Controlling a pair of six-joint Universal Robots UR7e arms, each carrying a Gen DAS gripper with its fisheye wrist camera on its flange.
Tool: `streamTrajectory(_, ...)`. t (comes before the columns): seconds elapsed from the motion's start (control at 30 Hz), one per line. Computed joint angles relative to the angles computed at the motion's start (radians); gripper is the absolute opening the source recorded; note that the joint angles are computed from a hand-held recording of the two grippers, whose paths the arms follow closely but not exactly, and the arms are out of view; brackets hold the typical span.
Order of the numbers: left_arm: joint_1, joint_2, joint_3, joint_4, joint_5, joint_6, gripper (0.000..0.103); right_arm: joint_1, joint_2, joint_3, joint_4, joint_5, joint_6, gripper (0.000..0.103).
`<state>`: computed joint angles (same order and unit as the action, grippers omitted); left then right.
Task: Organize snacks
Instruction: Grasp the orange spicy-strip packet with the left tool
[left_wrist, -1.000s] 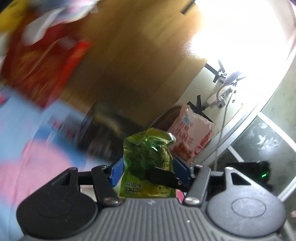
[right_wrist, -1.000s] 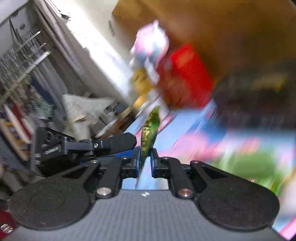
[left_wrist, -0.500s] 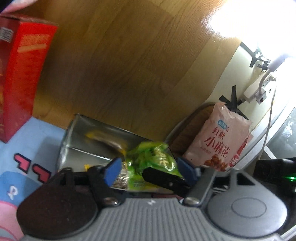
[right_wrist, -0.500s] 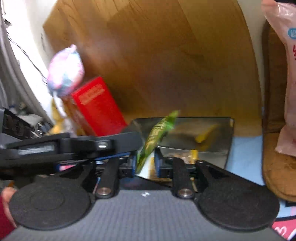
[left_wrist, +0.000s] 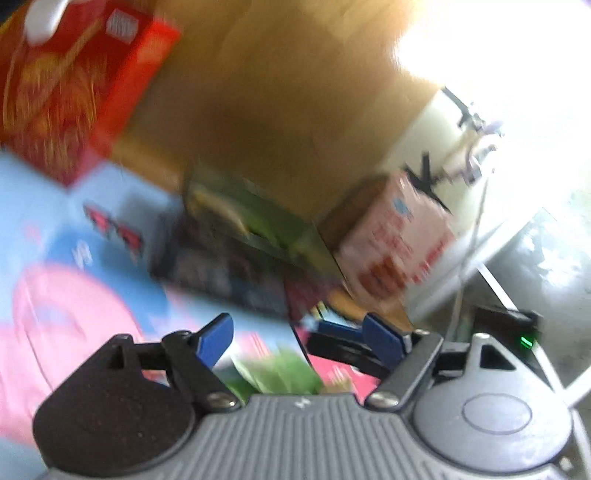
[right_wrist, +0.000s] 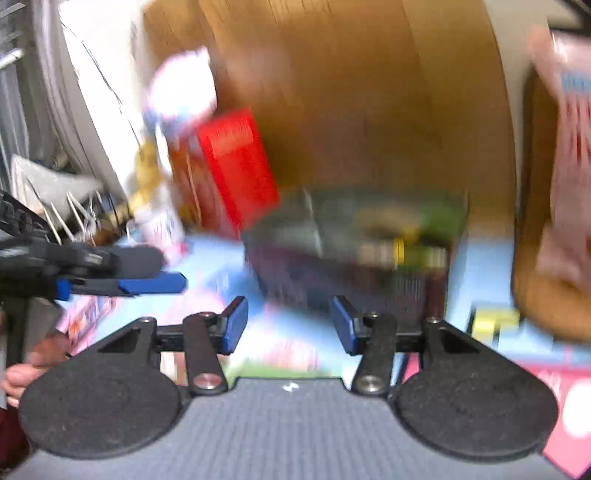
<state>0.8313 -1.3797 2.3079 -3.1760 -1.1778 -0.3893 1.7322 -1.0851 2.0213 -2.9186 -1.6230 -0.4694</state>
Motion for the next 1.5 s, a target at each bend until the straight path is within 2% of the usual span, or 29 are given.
streamTrajectory(0.1, 0.001, 0.023, 0.000, 0.053, -0.012, -0.060, 0.079, -0.022, 0.000, -0.023, 0.096, -0.012, 0.088, 0.053)
streamTrajectory(0.17, 0.006, 0.045, -0.009, 0.077, 0.001, -0.101, 0.079, -0.045, -0.006, -0.041, 0.168, 0.019, 0.164, 0.054)
streamTrajectory(0.23, -0.001, 0.060, -0.002, 0.042, 0.022, -0.094, 0.079, -0.058, -0.015, -0.039, 0.185, 0.048, 0.210, 0.054)
streamTrajectory(0.27, -0.003, 0.064, -0.003, 0.040, 0.021, -0.095, 0.074, -0.064, -0.024, -0.035, 0.199, 0.072, 0.221, 0.050)
streamTrajectory(0.3, -0.001, 0.067, 0.000, 0.024, 0.007, -0.095, 0.071, -0.072, -0.035, -0.031, 0.222, 0.106, 0.230, 0.039)
streamTrajectory(0.33, -0.002, 0.068, 0.006, 0.011, 0.002, -0.093, 0.069, -0.078, -0.057, -0.017, 0.243, 0.131, 0.230, 0.034)
streamTrajectory(0.37, -0.006, 0.062, 0.015, 0.005, 0.002, -0.093, 0.061, -0.076, -0.069, -0.001, 0.229, 0.142, 0.229, 0.032)
streamTrajectory(0.4, -0.007, 0.053, 0.026, -0.005, -0.010, -0.093, 0.058, -0.069, -0.086, 0.028, 0.190, 0.144, 0.213, 0.031)
streamTrajectory(0.47, -0.002, 0.041, 0.040, -0.029, -0.074, -0.093, 0.051, -0.046, -0.104, 0.084, 0.108, 0.147, 0.180, 0.027)
streamTrajectory(0.5, -0.001, 0.031, 0.052, -0.037, -0.108, -0.093, 0.051, -0.048, -0.120, 0.107, 0.107, 0.177, 0.166, 0.021)
streamTrajectory(0.53, -0.013, 0.021, 0.066, -0.038, -0.104, -0.093, 0.051, -0.052, -0.139, 0.131, 0.110, 0.206, 0.157, 0.021)
streamTrajectory(0.6, -0.041, 0.001, 0.099, -0.028, -0.087, -0.083, 0.051, -0.041, -0.180, 0.186, 0.092, 0.194, 0.109, 0.022)
streamTrajectory(0.7, -0.068, -0.041, 0.162, -0.056, -0.071, -0.089, 0.053, -0.013, -0.206, 0.258, 0.000, 0.133, 0.025, 0.024)
streamTrajectory(0.83, -0.101, -0.132, 0.248, -0.063, -0.020, -0.126, 0.055, -0.006, -0.219, 0.299, -0.051, 0.079, -0.042, 0.029)
streamTrajectory(0.9, -0.128, -0.179, 0.277, -0.026, 0.027, -0.151, 0.058, -0.005, -0.201, 0.302, -0.084, 0.052, -0.045, 0.046)
streamTrajectory(0.93, -0.134, -0.195, 0.285, -0.012, 0.036, -0.159, 0.059, -0.015, -0.200, 0.308, -0.096, 0.058, -0.046, 0.049)
streamTrajectory(1.07, -0.131, -0.168, 0.282, -0.003, 0.046, -0.174, 0.066, -0.038, -0.175, 0.302, -0.106, 0.058, 0.005, 0.050)
streamTrajectory(1.17, -0.115, -0.115, 0.265, -0.002, 0.055, -0.184, 0.066, -0.071, -0.174, 0.303, -0.095, 0.129, 0.030, 0.050)
streamTrajectory(1.23, -0.112, -0.083, 0.269, -0.054, 0.054, -0.167, 0.062, -0.079, -0.181, 0.302, -0.053, 0.164, 0.048, 0.045)
streamTrajectory(1.27, -0.112, -0.081, 0.269, -0.050, 0.045, -0.174, 0.056, -0.082, -0.190, 0.303, -0.020, 0.178, 0.050, 0.026)
streamTrajectory(1.3, -0.117, -0.083, 0.273, -0.048, 0.053, -0.180, 0.050, -0.082, -0.196, 0.310, -0.010, 0.177, 0.052, 0.021)
streamTrajectory(1.37, -0.129, -0.099, 0.284, -0.030, 0.056, -0.194, 0.041, -0.081, -0.217, 0.337, -0.032, 0.172, 0.044, 0.020)
streamTrajectory(1.47, -0.155, -0.144, 0.315, -0.028, 0.038, -0.208, 0.040, -0.101, -0.267, 0.372, -0.011, 0.206, 0.058, 0.013)
streamTrajectory(1.5, -0.162, -0.158, 0.326, -0.038, 0.022, -0.203, 0.036, -0.111, -0.286, 0.382, 0.008, 0.227, 0.061, 0.012)
